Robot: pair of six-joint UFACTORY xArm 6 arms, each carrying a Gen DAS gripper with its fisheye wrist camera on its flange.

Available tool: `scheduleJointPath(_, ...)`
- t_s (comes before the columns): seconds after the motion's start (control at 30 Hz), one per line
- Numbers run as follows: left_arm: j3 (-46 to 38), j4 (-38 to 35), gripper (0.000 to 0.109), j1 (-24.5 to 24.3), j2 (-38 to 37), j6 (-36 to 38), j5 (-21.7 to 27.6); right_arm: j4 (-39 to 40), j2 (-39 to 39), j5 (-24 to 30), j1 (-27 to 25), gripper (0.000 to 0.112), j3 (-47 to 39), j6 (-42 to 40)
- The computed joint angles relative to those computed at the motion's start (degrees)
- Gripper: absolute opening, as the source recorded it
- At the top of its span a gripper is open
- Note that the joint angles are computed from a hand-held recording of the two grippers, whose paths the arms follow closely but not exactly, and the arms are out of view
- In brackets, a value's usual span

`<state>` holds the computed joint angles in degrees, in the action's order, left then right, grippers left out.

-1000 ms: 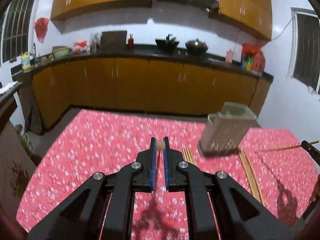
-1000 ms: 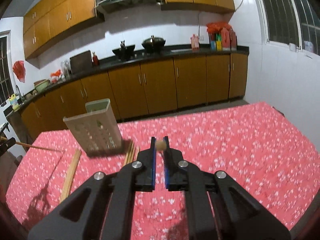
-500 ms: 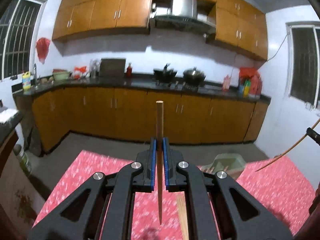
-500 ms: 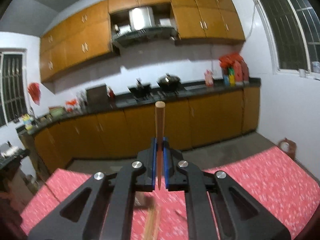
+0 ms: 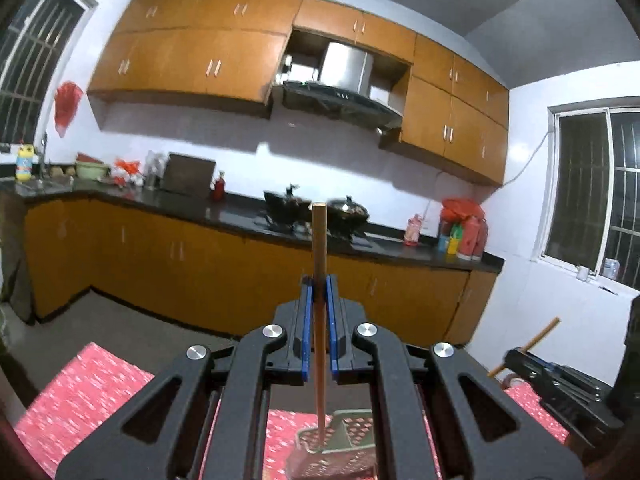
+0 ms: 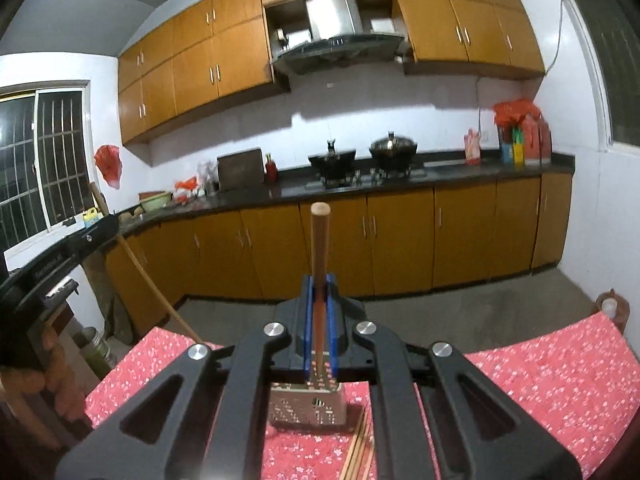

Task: Organize utensils
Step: 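Lower the chopsticks into the holder and open both tools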

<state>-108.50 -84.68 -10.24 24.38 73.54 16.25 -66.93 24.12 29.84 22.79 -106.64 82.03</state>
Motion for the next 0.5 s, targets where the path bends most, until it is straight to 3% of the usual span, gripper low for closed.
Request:
scheduleJointPath(0.07,-0.51,-3.36,0.008,-0.56,0.86,3.39,-0.77,2.36,1.6,-0.87,-0.61,0.007,-0.83,-1.33)
scheduleJointPath(0.3,-2.38,-2.23,0.007,-1.52,4.11,1.21,-0.79,6.37,5.39,-1.45,-1.35,0.007,-3.14,-3.29)
scheduleJointPath(0.5,-3.47,-3.68,0.007,-2.43,5.96,3.51,-3.39,6.94,6.28,-1.34,-1.28,0.007,-3.11,-3.08)
